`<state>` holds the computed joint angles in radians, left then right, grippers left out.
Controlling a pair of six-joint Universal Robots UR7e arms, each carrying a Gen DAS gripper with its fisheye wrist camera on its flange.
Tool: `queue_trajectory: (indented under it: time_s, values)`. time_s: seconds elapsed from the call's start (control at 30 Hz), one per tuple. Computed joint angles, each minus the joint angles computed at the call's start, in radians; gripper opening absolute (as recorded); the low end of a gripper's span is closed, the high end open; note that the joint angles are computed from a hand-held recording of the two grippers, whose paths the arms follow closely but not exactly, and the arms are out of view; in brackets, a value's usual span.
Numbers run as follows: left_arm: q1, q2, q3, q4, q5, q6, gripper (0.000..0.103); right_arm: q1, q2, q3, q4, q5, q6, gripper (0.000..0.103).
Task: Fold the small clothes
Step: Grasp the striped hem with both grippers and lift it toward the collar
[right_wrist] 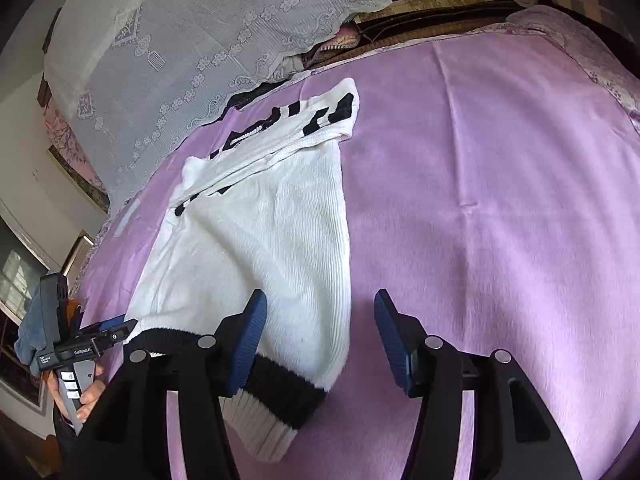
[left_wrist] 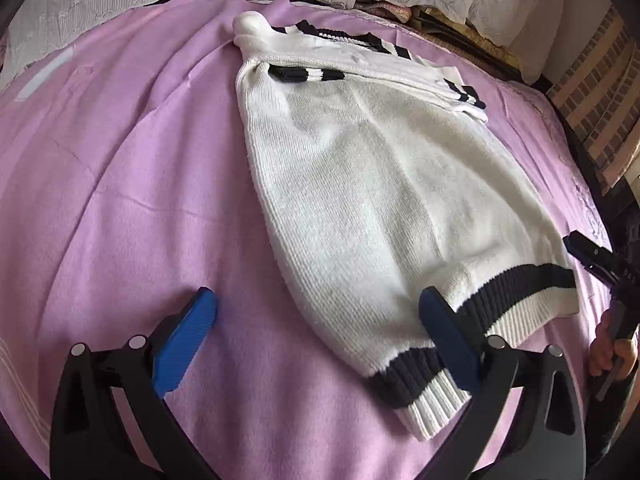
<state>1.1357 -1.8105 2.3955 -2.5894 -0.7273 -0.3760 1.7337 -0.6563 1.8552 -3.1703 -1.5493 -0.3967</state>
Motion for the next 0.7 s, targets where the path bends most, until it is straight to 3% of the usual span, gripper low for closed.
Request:
queue_trajectory:
  time_s: [0.17, 0.3, 0.53, 0.7]
  values:
    - [0.022, -0.088, 0.051, -0.074, -0.191, 0.008, 0.098, -0.044, -0.041, 0.062, 0.031, 0.101, 0.026, 0.057]
    - [0.017, -0.092, 0.058, -0.059, -0.216, 0.002, 0.098, -0.043, -0.046, 0.076, 0.052, 0.114, 0.021, 0.058]
    - [0.022, -0.104, 0.056, -0.013, -0.345, 0.000, 0.098, -0.039, -0.046, 0.077, 0.077, 0.120, 0.015, 0.060]
    - [0.063, -0.024, 0.020, -0.085, -0.368, 0.025, 0.098, -0.021, -0.019, 0.037, 0.114, 0.115, 0.021, 0.060]
